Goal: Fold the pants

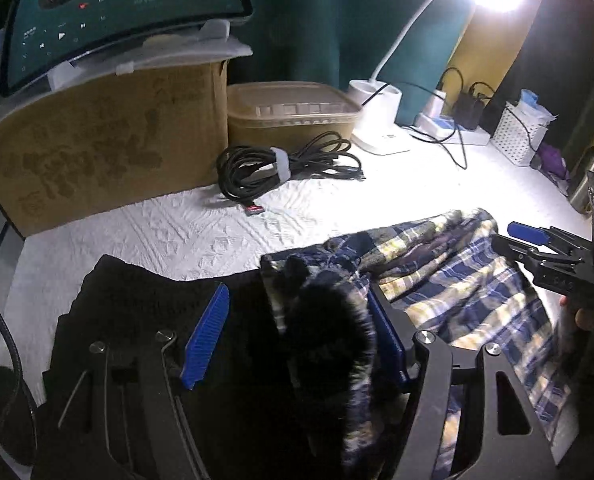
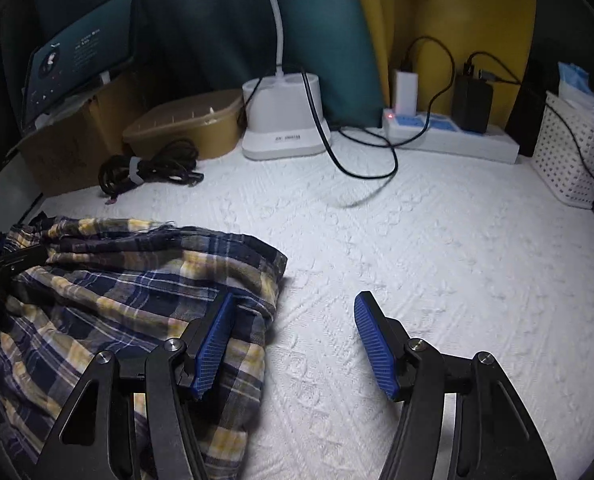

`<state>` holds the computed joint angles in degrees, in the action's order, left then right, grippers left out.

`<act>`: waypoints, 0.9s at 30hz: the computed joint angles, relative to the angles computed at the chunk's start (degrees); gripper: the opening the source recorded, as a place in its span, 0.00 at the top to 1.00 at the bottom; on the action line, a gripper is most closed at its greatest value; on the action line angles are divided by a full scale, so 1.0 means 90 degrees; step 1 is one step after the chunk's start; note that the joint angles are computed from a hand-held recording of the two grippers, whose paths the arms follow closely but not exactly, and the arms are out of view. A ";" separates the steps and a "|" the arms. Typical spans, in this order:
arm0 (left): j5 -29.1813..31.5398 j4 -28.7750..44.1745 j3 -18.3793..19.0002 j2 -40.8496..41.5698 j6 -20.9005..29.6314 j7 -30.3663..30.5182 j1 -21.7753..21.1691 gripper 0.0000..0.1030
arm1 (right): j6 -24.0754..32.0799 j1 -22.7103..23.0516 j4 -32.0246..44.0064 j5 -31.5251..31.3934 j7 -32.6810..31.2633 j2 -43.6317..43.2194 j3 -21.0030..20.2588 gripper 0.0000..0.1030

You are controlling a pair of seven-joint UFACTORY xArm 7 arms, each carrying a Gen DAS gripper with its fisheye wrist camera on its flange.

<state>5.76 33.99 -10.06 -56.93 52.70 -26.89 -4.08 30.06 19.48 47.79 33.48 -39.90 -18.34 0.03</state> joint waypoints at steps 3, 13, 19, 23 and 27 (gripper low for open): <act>-0.0007 -0.0059 0.0084 0.0089 -0.0072 0.0027 0.0018 0.32 | 0.0063 -0.0025 0.0051 -0.0019 0.0038 0.0082 0.0009 0.38; 0.0036 -0.0109 0.0070 0.0106 -0.0227 -0.0044 0.0135 0.31 | 0.0024 -0.0144 0.0054 -0.0123 0.0180 0.0103 0.0094 0.38; -0.0022 0.0005 0.0038 -0.0078 -0.0095 -0.0176 0.0111 0.31 | -0.0100 -0.0157 -0.0120 -0.0369 0.0418 -0.0092 0.0104 0.38; -0.0023 0.0035 -0.0049 -0.0302 0.0087 -0.0272 0.0094 0.31 | -0.0111 -0.0138 -0.0258 -0.0492 0.0535 -0.0282 0.0064 0.38; -0.0021 0.0025 -0.0147 -0.0580 0.0244 -0.0400 0.0074 0.31 | -0.0096 -0.0099 -0.0422 -0.0560 0.0624 -0.0536 -0.0015 0.38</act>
